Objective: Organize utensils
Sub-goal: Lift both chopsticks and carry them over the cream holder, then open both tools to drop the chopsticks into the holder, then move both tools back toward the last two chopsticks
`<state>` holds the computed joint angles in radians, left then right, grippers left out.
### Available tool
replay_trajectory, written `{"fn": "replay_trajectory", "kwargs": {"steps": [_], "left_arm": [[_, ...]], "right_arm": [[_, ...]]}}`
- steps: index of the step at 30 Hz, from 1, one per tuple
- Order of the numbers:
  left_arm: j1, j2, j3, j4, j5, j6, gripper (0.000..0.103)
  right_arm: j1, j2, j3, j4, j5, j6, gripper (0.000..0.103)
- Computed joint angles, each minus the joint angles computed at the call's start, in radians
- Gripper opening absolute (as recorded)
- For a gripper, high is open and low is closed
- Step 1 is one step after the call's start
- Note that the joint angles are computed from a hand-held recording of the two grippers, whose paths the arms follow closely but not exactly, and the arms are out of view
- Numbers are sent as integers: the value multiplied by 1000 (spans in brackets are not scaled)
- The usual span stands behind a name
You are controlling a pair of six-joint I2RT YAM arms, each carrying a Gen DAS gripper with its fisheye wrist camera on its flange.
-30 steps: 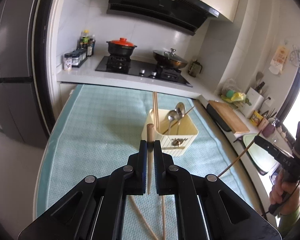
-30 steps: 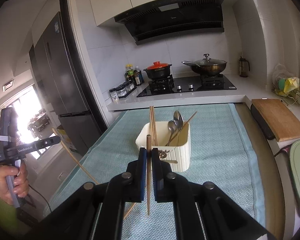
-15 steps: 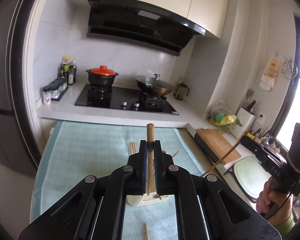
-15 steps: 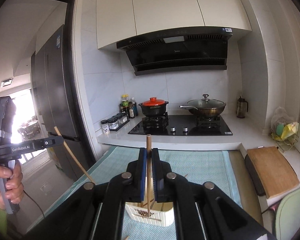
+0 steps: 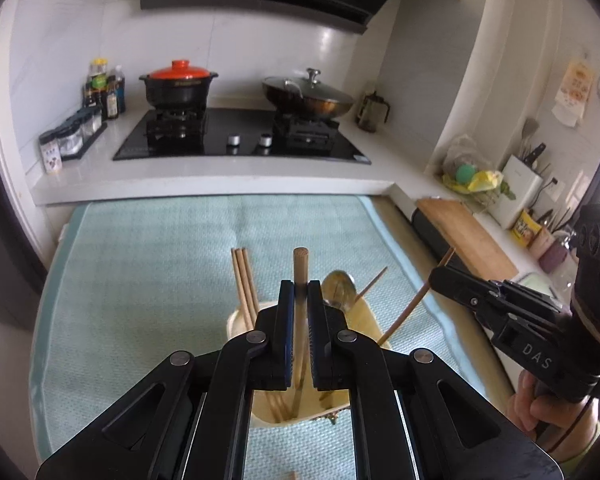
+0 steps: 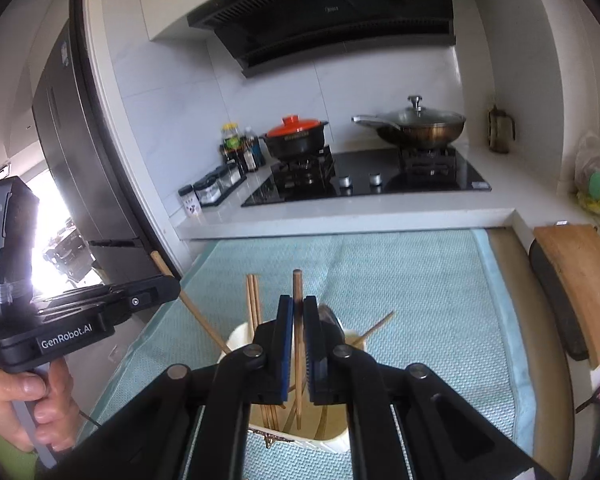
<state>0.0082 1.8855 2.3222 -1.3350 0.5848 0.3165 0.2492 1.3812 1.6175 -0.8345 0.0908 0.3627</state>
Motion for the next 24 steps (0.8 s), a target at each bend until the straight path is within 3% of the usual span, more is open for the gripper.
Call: {"fn": "replay_trajectory", "kwargs": {"steps": [6, 8, 10, 11, 12, 13, 14, 17, 20, 24], "left_arm": [[-27, -18, -145, 87, -65, -4, 5], [-30, -3, -119, 79, -94, -20, 5], [-22, 30, -50, 37, -93, -37, 14], [-14, 41, -16, 18, -88, -44, 27], [-3, 41, 4, 10, -84, -51, 42], [9, 30, 13, 10, -79, -56, 50], [25, 12, 17, 13, -72, -57, 61], [92, -24, 69, -26, -35, -27, 76], [205, -138, -8, -34, 14, 59, 97], [459, -344, -261, -27, 140, 297, 102]], "right_arm": [[-69, 65, -58, 27, -122, 26, 6], [-75, 81, -53, 36, -123, 23, 7], [-69, 98, -16, 9, -87, 22, 10], [-70, 104, 7, -5, -79, 24, 15], [-69, 102, 26, -16, -72, 28, 30], [-67, 96, 45, -26, -60, 31, 49], [-60, 81, 59, -31, -42, 31, 55], [-12, 45, 137, -109, 46, 14, 55], [78, -26, 179, -194, 141, 15, 55], [292, -159, 141, -293, 323, 81, 61]]}}
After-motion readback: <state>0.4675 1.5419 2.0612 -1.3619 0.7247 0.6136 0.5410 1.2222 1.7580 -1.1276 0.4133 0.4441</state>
